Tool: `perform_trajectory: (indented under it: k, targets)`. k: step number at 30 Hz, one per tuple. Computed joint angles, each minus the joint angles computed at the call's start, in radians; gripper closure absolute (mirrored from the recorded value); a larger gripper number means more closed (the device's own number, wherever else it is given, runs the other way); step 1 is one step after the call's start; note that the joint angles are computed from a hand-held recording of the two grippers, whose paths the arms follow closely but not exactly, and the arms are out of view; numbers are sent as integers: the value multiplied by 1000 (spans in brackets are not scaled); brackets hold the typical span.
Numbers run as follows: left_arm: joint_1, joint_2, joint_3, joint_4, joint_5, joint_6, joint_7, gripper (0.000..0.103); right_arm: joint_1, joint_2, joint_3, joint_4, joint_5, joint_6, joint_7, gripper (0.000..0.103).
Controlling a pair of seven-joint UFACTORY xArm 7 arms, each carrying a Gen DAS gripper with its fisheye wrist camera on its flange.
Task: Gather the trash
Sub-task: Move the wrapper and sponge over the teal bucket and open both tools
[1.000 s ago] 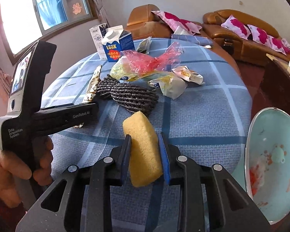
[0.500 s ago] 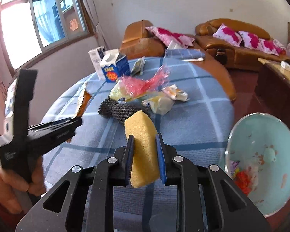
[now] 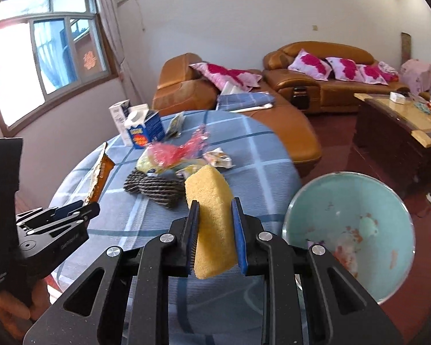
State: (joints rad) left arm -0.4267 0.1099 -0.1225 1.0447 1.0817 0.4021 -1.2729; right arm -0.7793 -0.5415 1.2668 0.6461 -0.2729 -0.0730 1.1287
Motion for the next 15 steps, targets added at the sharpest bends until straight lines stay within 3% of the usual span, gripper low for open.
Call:
perform_trajectory:
  k: [15]
  targets:
    - [-53, -24, -50, 26, 43, 61, -4, 78, 191, -119, -213, -157, 14, 18, 59, 80]
